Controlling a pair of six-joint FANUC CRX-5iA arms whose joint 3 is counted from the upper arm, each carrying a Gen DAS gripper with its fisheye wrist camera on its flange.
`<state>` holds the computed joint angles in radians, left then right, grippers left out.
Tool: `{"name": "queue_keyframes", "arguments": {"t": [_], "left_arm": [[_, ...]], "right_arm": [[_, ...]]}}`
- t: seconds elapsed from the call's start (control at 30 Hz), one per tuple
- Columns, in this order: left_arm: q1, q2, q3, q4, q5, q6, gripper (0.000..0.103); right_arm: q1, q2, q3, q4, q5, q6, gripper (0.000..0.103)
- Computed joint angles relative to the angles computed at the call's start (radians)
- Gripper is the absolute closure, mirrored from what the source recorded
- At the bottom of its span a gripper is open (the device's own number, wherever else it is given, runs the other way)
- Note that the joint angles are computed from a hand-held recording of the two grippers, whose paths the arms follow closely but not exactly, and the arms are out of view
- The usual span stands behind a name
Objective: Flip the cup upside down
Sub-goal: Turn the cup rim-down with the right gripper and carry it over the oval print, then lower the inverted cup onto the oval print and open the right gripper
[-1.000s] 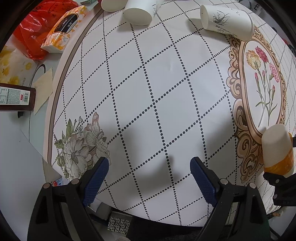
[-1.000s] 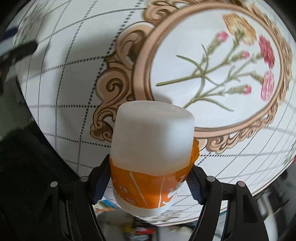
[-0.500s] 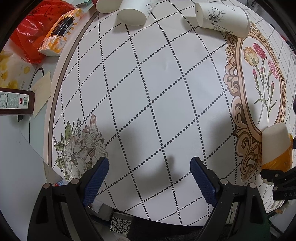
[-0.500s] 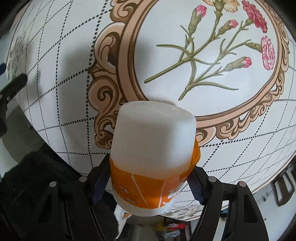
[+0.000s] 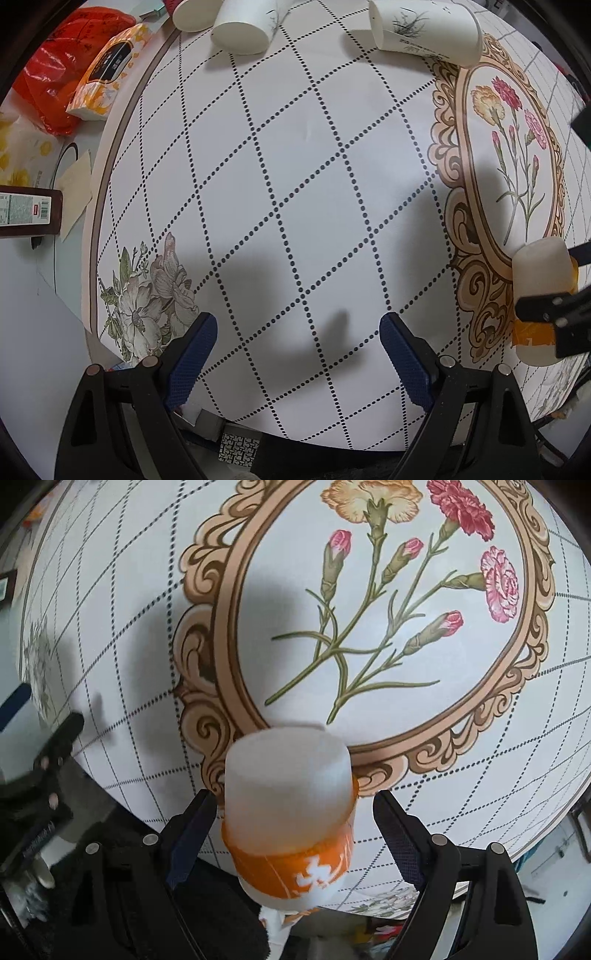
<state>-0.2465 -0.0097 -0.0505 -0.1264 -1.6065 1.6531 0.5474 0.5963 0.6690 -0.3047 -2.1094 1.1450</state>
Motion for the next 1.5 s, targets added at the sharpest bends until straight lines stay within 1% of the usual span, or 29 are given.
{"name": "queue_keyframes", "arguments": {"t": [0.03, 0.07, 0.1, 0.27, 0.43, 0.53, 0.63, 0.67, 0.77, 0.83, 0.87, 0.97, 1.03, 1.07, 1.17, 1.3, 1.4, 1.43, 1.5], "left_arm": [[-0.005, 0.003, 0.004, 0.000, -0.002, 0.002, 0.013], [-0.009, 0.006, 0.006, 0.000, -0.005, 0.002, 0.013], [-0.014, 0.009, 0.010, 0.000, -0.007, 0.006, 0.013], [-0.018, 0.029, 0.019, 0.023, -0.015, 0.011, 0.013], [-0.009, 0.064, 0.036, 0.066, -0.017, 0.021, 0.013], [-0.011, 0.097, 0.064, 0.088, -0.021, 0.032, 0.013], [-0.017, 0.135, 0.099, 0.107, -0.025, 0.045, 0.013], [-0.021, 0.151, 0.116, 0.111, -0.027, 0.053, 0.013], [-0.038, 0.193, 0.162, 0.113, -0.033, 0.066, 0.013], [-0.055, 0.216, 0.191, 0.104, -0.035, 0.073, 0.013], [-0.064, 0.226, 0.204, 0.097, -0.036, 0.075, 0.013], [-0.096, 0.258, 0.238, 0.089, -0.036, 0.088, 0.013], [-0.118, 0.273, 0.256, 0.086, -0.041, 0.096, 0.013], [-0.124, 0.278, 0.261, 0.086, -0.041, 0.098, 0.013], [-0.148, 0.281, 0.261, 0.084, -0.036, 0.118, 0.013], [-0.166, 0.284, 0.268, 0.086, -0.029, 0.130, 0.013], [-0.171, 0.270, 0.282, 0.077, -0.034, 0.130, 0.013], [-0.165, 0.255, 0.269, 0.075, -0.030, 0.124, 0.013], [-0.175, 0.252, 0.285, 0.065, -0.025, 0.127, 0.013]], "right_arm": [[-0.003, 0.006, 0.013, -0.001, -0.008, -0.005, 0.016], [-0.006, 0.009, 0.014, 0.000, -0.004, -0.005, 0.028], [-0.009, 0.009, 0.013, -0.003, 0.000, -0.008, 0.031], [-0.012, -0.040, -0.033, 0.022, 0.076, -0.002, 0.032], [-0.028, -0.151, -0.126, 0.068, 0.217, -0.024, 0.032], [-0.038, -0.239, -0.213, 0.134, 0.350, -0.053, 0.032], [-0.034, -0.334, -0.330, 0.239, 0.528, -0.099, 0.032], [-0.023, -0.366, -0.379, 0.291, 0.597, -0.116, 0.032], [-0.003, -0.443, -0.511, 0.419, 0.799, -0.210, 0.032], [0.008, -0.474, -0.581, 0.489, 0.901, -0.272, 0.032], [0.025, -0.496, -0.640, 0.544, 0.973, -0.327, 0.032], [0.036, -0.514, -0.715, 0.628, 1.077, -0.385, 0.032], [0.041, -0.520, -0.747, 0.651, 1.108, -0.389, 0.032], [0.053, -0.544, -0.786, 0.682, 1.134, -0.409, 0.032], [0.082, -0.577, -0.841, 0.712, 1.151, -0.421, 0.031], [0.092, -0.603, -0.857, 0.679, 1.130, -0.392, 0.031], [0.086, -0.599, -0.841, 0.639, 1.096, -0.369, 0.031], [0.087, -0.598, -0.839, 0.638, 1.088, -0.373, 0.031], [0.086, -0.599, -0.822, 0.617, 1.058, -0.369, 0.025]]}}
